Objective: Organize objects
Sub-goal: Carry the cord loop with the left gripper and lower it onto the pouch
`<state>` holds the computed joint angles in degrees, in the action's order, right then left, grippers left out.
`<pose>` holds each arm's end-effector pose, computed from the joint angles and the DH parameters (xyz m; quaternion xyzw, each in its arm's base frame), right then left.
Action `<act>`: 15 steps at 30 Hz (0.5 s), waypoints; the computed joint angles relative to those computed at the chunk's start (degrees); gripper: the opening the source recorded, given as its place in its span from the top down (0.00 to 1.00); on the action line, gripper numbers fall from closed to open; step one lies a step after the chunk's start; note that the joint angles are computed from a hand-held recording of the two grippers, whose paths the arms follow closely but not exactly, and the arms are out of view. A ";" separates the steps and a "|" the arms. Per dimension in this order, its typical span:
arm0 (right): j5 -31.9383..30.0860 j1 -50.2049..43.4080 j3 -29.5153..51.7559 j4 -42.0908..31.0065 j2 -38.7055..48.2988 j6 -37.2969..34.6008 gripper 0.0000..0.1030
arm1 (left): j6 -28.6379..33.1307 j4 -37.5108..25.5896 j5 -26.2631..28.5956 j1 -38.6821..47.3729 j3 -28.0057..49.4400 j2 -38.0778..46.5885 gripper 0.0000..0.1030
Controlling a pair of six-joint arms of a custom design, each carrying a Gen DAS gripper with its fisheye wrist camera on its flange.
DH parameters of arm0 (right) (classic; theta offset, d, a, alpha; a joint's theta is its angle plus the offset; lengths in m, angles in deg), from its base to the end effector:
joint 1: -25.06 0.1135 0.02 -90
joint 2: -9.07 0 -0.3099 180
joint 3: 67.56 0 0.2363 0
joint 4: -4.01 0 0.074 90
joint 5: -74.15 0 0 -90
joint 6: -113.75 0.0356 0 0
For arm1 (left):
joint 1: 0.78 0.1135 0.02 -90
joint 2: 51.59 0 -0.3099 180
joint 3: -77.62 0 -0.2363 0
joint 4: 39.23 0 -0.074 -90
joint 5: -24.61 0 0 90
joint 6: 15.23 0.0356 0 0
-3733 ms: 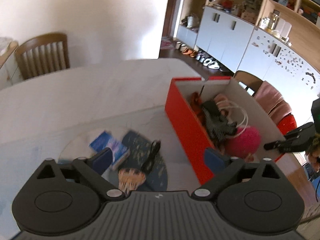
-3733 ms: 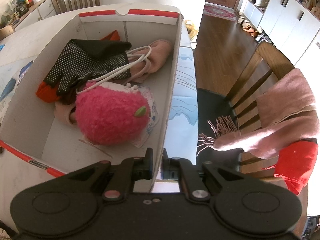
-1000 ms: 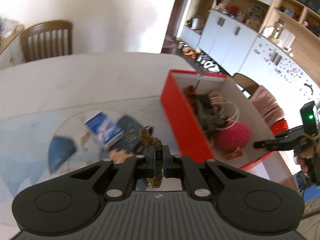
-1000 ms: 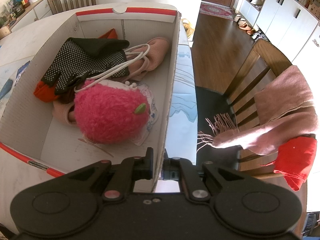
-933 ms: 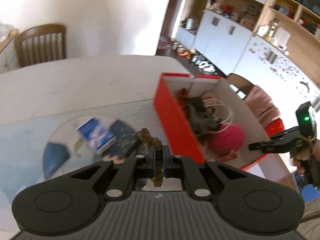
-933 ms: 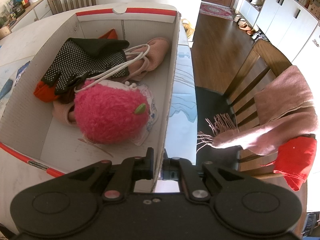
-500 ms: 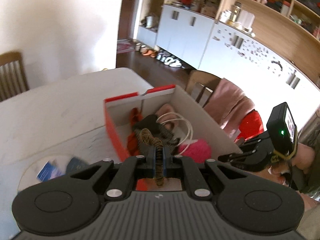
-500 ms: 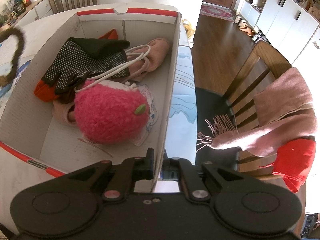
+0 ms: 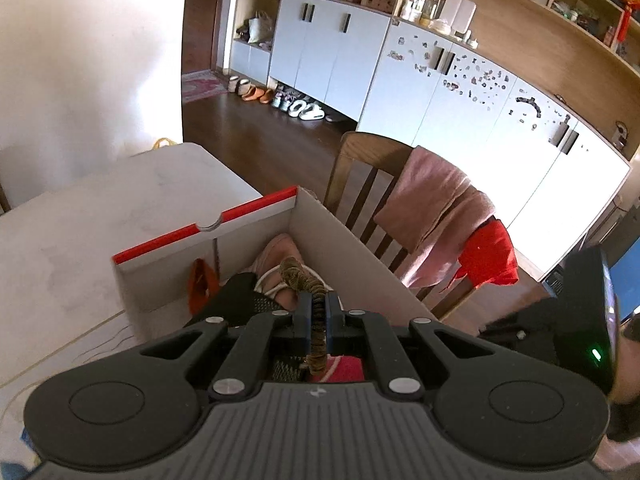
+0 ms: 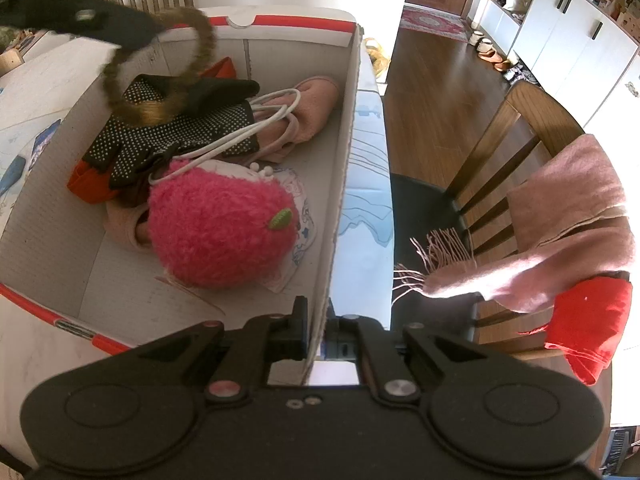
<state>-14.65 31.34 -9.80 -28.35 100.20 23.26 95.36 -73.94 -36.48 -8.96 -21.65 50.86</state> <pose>0.2670 0.0286 0.1935 -0.0555 0.9760 0.0004 0.2105 0.3583 -0.0689 0.2410 0.3001 0.8801 -0.2074 0.3038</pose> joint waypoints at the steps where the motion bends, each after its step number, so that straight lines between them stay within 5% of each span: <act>1: -0.03 -0.03 -0.01 0.01 0.00 0.05 0.95 | -0.42 0.45 -0.34 -0.49 0.44 0.92 0.95; 15: -0.91 -0.78 -0.04 -0.05 0.10 0.70 0.95 | -1.56 0.40 -7.54 -2.53 7.30 13.66 0.95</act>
